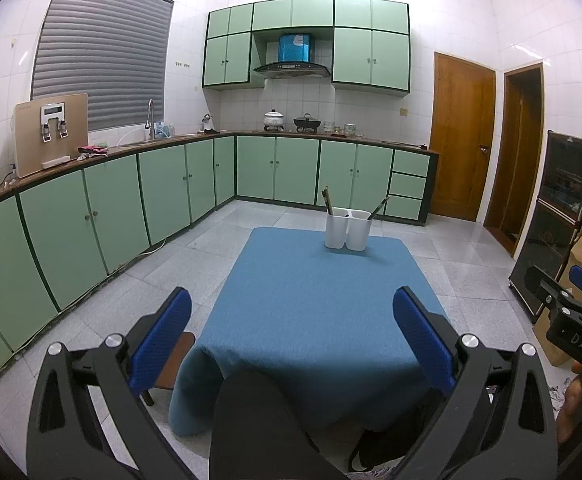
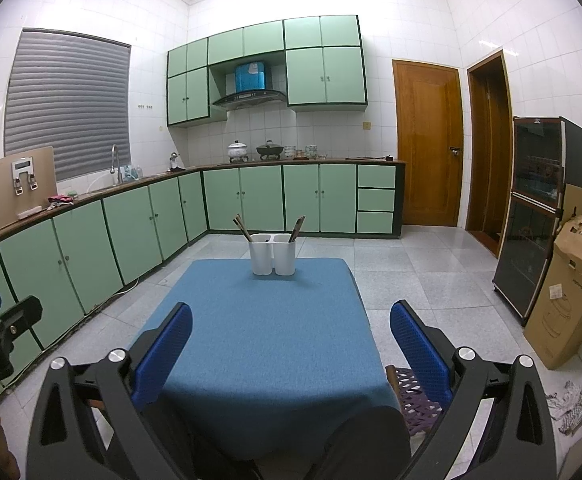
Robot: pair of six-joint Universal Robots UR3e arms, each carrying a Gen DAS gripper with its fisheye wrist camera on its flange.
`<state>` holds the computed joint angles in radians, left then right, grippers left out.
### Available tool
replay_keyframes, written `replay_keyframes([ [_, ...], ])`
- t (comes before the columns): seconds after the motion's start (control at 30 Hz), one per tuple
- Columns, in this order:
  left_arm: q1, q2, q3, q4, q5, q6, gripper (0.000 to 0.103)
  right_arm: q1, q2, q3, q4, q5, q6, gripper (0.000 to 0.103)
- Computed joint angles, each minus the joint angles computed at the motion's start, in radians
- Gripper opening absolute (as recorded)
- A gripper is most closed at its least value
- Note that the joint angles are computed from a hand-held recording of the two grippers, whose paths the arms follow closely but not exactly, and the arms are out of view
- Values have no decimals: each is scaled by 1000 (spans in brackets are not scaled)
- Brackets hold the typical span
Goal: Organize utensils
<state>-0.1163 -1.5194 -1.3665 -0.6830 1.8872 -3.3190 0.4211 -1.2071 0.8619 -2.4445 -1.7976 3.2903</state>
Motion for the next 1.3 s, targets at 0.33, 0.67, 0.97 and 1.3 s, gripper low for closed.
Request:
replay_keyframes([
  [0.33,-1,-1,1,1,0,-1,98,-1,1,-2,2,1,1,97],
  [0.67,-5,-8,8,-2,2,-3,98,-4,-2,4,0,6,1,97],
  [0.97,-6,-6,4,1,4,-3,98,-6,-4,8,-2,8,1,97],
  [1.3,-8,-6,1,5,6,-3,98,-5,-5,13,-6,7,1,97],
])
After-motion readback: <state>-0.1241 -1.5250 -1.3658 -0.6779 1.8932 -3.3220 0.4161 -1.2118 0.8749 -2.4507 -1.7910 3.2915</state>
